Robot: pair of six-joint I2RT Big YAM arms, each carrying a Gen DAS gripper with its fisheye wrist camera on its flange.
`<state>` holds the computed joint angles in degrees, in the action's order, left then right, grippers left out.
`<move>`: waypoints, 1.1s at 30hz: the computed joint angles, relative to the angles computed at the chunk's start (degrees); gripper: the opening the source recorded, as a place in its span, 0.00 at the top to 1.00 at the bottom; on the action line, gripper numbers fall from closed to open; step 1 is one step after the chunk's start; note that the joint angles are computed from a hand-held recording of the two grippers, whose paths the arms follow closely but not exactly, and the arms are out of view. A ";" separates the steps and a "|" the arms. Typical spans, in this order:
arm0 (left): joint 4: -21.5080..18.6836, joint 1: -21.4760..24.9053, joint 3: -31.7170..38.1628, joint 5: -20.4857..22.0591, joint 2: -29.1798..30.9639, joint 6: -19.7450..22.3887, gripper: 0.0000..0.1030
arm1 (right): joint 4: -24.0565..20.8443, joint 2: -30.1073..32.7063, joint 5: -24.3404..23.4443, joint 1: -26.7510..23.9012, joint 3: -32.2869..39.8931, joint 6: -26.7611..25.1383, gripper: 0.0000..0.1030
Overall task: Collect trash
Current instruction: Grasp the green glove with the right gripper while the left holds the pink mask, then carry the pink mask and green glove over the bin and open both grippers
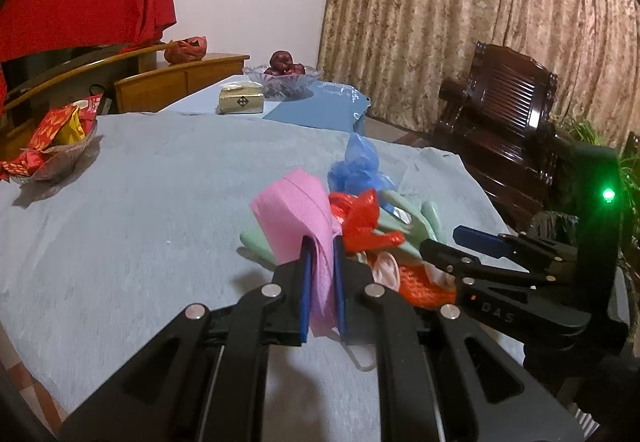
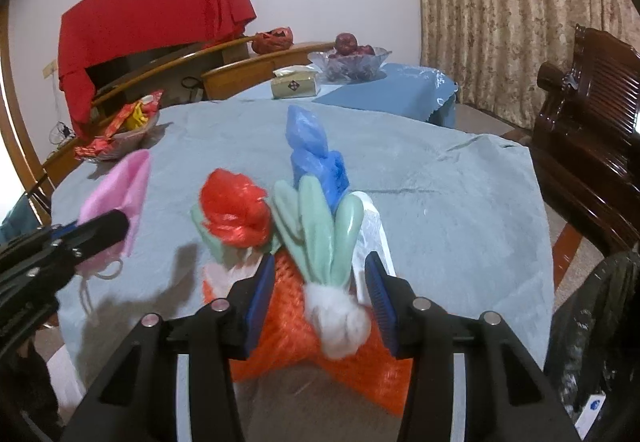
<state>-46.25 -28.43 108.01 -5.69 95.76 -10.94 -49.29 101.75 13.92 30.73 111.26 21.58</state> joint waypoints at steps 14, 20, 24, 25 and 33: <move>-0.44 0.20 2.75 0.48 1.91 -0.25 0.91 | -0.99 1.61 -4.05 -0.82 3.31 -2.16 0.89; 0.24 -0.33 2.28 0.31 0.71 -0.38 0.91 | 1.63 -1.91 -3.82 -0.04 0.76 -0.79 0.89; 0.52 -1.08 2.15 -0.38 -0.35 0.26 0.91 | 3.07 -4.44 -2.82 0.51 -0.85 0.27 0.89; 0.64 -1.25 2.11 -0.46 -0.59 0.30 0.91 | 3.25 -4.84 -2.88 0.54 -0.99 0.62 0.89; 1.06 -2.87 2.08 -0.50 -2.11 0.65 0.91 | 5.18 -9.15 -1.60 0.97 -3.35 2.85 0.89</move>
<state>-45.18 -31.31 110.09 -6.19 93.66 -10.29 -44.11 92.60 12.32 31.70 107.91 24.43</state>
